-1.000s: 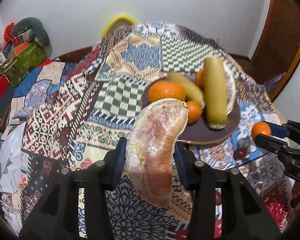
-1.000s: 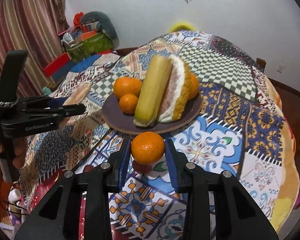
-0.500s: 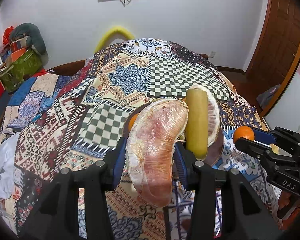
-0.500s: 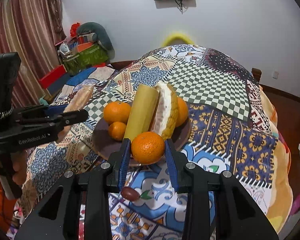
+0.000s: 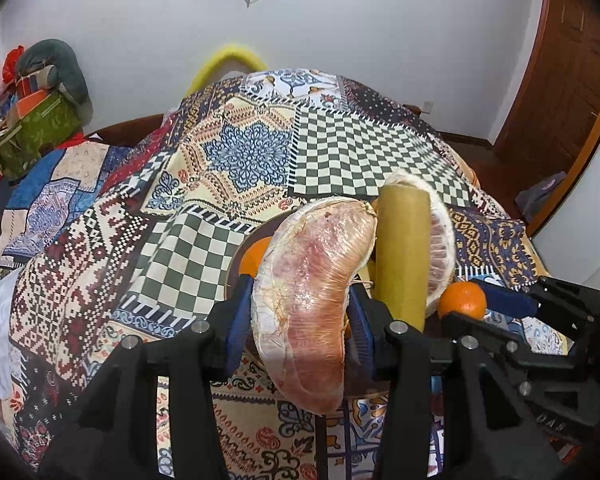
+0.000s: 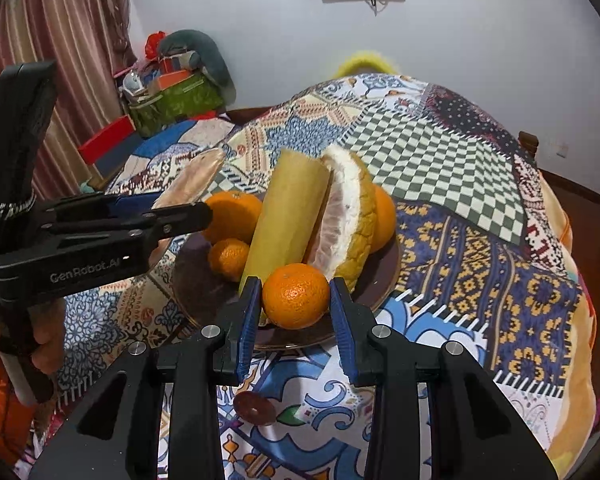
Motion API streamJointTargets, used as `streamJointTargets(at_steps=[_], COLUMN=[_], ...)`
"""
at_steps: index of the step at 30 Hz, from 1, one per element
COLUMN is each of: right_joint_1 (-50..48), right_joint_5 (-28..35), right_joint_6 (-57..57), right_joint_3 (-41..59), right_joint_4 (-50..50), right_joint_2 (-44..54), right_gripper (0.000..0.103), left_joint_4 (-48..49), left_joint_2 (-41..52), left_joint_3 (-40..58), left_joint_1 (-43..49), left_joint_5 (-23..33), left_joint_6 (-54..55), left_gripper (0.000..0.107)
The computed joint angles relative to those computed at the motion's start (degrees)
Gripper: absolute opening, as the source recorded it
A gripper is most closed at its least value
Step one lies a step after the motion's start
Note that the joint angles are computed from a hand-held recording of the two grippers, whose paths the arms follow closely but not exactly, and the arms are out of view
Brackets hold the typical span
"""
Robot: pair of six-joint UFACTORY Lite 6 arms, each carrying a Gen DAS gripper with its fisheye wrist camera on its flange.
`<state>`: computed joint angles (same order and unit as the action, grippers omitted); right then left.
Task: Organize fruits
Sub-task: 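Lower pomelo wedge with left tool and mandarin with right tool onto plate, then open both tools and withdraw from the plate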
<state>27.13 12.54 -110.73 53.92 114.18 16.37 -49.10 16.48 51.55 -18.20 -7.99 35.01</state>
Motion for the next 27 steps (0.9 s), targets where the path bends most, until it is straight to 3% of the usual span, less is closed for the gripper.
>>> streamJointTargets(at_steps=[11, 15, 17, 19, 27], right_joint_1=[-0.21, 0.15, 0.13, -0.01, 0.06], right_joint_5=[0.11, -1.17, -1.48, -1.37, -2.92], right_joint_6=[1.12, 3.77, 2.25, 0.87, 0.53], right_joint_3=[0.62, 1.0, 1.04, 0.14, -4.4], right_joint_4=[-1.31, -3.8, -1.95, -0.57, -0.11], right_joint_2=[2.39, 2.49, 2.28, 1.08, -6.49], right_gripper=[0.032, 0.036, 0.045, 0.046, 0.046], left_joint_4=[-8.29, -17.03, -20.06, -17.94, -34.29], left_joint_2=[4.6, 4.4, 3.05, 0.17, -11.34], left_joint_3=[2.76, 3.02, 2.45, 0.44, -6.25], left_joint_1=[-1.46, -1.79, -1.74, -2.17, -3.47], left_joint_5=[-0.09, 0.14, 0.45, -1.04, -3.03], left_joint_6=[8.37, 16.9, 19.68, 17.09, 32.46], left_gripper=[0.046, 0.051, 0.063, 0.063, 0.063])
